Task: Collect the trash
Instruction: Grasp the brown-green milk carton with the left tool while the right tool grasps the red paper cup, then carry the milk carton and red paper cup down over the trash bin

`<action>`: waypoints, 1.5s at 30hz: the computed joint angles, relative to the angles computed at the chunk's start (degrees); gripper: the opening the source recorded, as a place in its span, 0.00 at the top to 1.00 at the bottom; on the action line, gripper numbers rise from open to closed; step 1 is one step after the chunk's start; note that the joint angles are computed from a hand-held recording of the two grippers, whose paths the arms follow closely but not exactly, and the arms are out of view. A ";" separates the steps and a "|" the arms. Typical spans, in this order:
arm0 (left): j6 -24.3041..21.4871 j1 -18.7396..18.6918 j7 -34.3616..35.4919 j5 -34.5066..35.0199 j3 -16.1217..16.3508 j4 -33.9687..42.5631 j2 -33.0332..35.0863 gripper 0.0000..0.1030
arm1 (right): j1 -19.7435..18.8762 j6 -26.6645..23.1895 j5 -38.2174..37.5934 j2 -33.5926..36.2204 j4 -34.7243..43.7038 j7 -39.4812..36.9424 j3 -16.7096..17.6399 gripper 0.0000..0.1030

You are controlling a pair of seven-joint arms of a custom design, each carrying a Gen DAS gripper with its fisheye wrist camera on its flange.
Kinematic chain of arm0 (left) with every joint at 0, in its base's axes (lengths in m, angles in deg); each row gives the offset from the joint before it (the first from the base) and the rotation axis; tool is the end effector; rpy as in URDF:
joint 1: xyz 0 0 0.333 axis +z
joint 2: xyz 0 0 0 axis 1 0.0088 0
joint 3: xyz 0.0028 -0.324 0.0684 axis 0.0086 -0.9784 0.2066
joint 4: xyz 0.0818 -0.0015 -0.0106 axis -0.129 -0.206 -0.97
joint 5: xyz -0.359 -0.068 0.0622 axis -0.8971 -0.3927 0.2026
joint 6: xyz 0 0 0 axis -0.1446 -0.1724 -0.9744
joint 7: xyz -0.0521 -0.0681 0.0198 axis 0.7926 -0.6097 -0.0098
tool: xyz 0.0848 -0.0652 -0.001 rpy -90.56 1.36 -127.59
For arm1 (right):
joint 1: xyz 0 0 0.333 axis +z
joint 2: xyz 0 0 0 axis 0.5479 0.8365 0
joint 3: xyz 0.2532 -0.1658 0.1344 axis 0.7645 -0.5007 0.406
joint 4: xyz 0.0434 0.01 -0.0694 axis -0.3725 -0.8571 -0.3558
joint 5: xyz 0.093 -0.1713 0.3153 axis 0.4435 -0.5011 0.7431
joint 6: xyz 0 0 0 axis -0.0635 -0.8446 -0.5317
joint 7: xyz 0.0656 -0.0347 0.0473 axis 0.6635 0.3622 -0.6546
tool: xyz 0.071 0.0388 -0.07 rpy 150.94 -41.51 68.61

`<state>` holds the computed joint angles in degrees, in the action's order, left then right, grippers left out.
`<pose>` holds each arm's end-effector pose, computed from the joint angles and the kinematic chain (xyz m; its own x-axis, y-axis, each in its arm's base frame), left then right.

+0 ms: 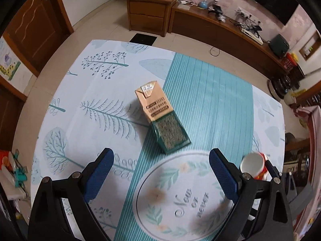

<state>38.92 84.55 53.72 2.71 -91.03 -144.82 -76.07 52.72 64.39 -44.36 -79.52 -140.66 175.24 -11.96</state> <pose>0.5428 -0.1272 0.7235 0.1279 -0.9847 0.1182 -0.9389 -0.1587 -0.3056 0.4349 0.2596 0.6470 0.3852 -0.8600 0.3348 -0.6699 -0.5101 -0.5395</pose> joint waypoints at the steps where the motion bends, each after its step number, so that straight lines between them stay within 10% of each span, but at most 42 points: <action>1: -0.07 -0.02 -0.53 0.08 0.01 0.64 0.85 0.08 | -0.12 0.04 -0.04 0.31 0.13 -0.31 -0.19 0.28; 5: -0.35 -0.17 -1.97 0.31 0.04 2.39 3.22 0.08 | -0.72 0.57 0.83 1.57 1.12 -0.74 -1.15 0.42; 17: -2.23 -2.15 -5.06 6.27 0.27 7.44 9.77 0.09 | -2.69 0.28 11.04 4.67 6.55 4.58 -4.73 0.46; 26: -3.19 -1.19 -4.64 2.47 0.35 7.82 12.05 0.62 | -3.75 0.76 19.18 3.00 5.75 6.37 -6.01 0.46; 45: 4.96 -0.06 10.78 -4.11 0.92 -15.46 -12.30 0.62 | -2.61 -2.64 29.59 -9.23 -2.68 18.68 -3.14 0.47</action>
